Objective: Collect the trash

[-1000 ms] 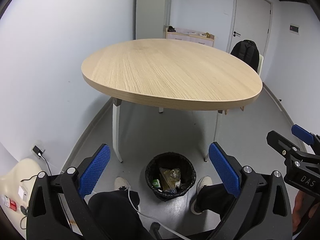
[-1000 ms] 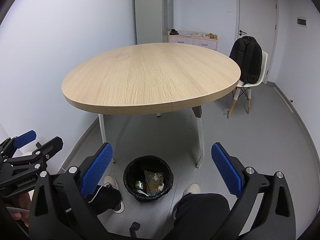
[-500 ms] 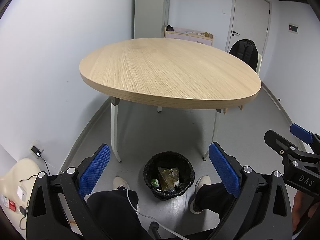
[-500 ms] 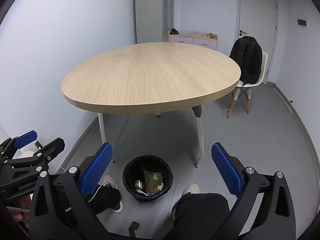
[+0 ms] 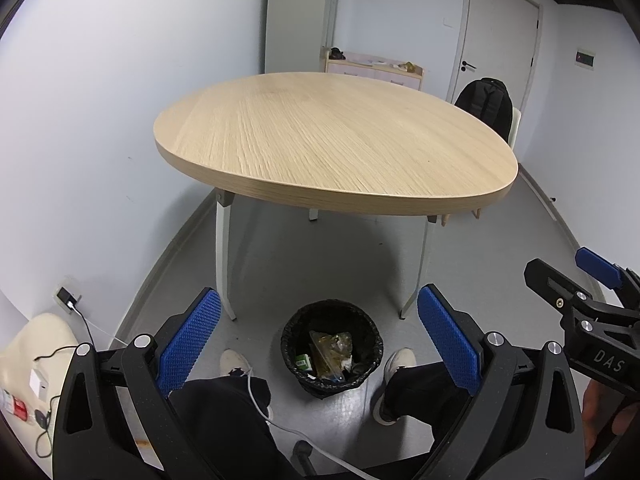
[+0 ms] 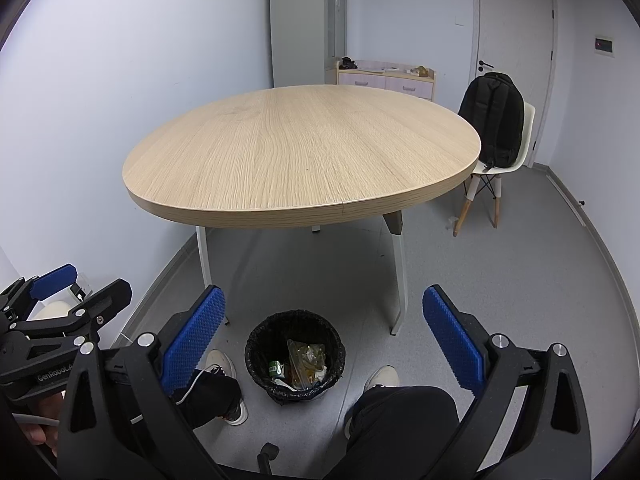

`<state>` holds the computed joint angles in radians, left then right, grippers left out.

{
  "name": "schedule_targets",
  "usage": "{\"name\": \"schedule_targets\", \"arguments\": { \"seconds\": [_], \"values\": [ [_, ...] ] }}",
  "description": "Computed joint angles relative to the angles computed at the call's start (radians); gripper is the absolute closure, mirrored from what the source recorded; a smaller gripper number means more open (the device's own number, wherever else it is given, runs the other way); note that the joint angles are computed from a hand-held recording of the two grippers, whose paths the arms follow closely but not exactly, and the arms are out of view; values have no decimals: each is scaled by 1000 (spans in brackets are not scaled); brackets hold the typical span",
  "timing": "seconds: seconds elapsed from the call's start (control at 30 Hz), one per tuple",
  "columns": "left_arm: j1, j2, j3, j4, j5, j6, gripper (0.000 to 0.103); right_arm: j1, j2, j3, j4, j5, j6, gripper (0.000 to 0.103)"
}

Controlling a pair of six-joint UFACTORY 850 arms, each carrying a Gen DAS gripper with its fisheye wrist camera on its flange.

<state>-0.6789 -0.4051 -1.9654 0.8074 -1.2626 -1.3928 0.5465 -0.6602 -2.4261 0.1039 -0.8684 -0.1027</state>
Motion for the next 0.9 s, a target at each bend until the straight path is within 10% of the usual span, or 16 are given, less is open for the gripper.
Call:
{"name": "schedule_targets", "arguments": {
  "seconds": [0.9],
  "values": [
    [4,-2,-3,15,-16,13,6,2,3,6,-2,3,2,8]
  ]
}}
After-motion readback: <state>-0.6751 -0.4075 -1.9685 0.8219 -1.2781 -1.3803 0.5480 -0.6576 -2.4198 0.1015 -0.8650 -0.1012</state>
